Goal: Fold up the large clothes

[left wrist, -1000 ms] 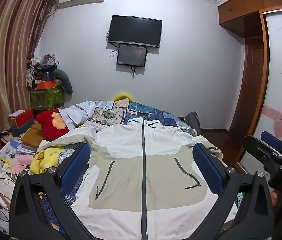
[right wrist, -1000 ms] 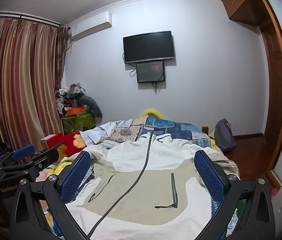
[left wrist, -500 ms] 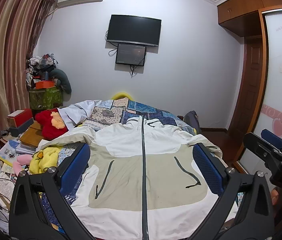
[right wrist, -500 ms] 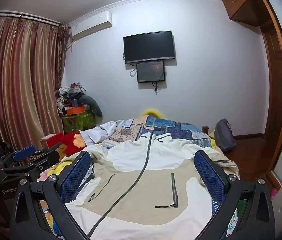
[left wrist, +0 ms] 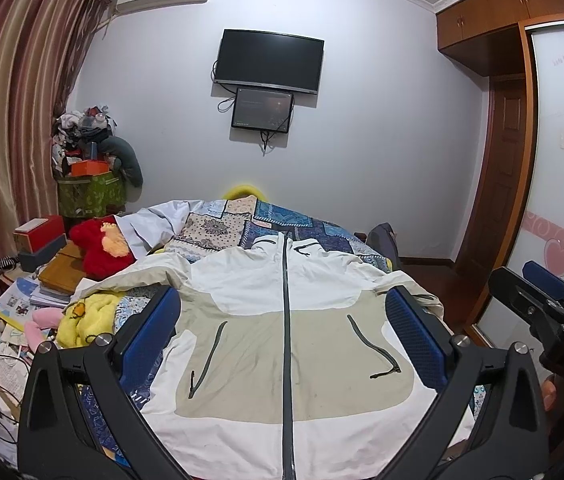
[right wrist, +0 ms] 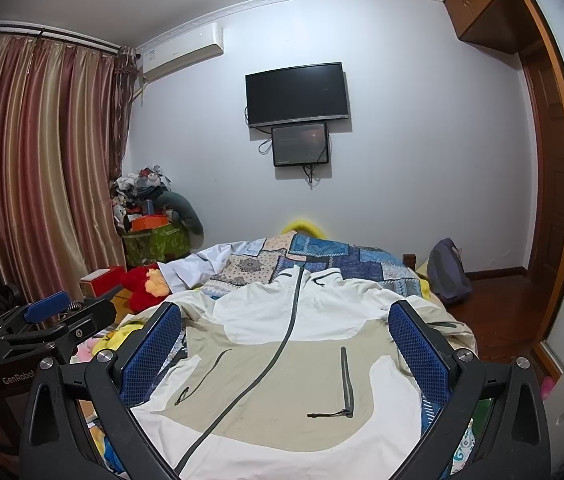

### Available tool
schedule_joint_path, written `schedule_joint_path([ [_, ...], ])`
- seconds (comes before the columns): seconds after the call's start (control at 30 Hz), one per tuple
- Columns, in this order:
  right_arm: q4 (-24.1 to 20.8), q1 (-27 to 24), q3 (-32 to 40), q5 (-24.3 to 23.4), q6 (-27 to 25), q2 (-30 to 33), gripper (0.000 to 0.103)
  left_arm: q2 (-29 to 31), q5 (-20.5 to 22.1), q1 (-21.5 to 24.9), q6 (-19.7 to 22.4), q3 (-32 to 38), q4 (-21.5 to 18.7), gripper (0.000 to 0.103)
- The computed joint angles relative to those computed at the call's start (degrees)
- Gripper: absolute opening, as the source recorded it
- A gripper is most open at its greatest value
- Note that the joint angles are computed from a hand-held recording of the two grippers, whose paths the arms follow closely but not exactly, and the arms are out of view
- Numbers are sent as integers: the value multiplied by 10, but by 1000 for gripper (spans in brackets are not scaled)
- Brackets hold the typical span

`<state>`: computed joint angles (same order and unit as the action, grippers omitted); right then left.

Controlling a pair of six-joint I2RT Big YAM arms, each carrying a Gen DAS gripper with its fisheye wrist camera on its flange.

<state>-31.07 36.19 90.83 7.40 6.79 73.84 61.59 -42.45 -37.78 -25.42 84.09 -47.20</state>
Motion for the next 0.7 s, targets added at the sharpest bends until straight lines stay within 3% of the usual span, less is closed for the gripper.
schedule_joint_path([
  [0.7,3,-15,4,-8,3,8,103,3,4,0,5,3,1,103],
])
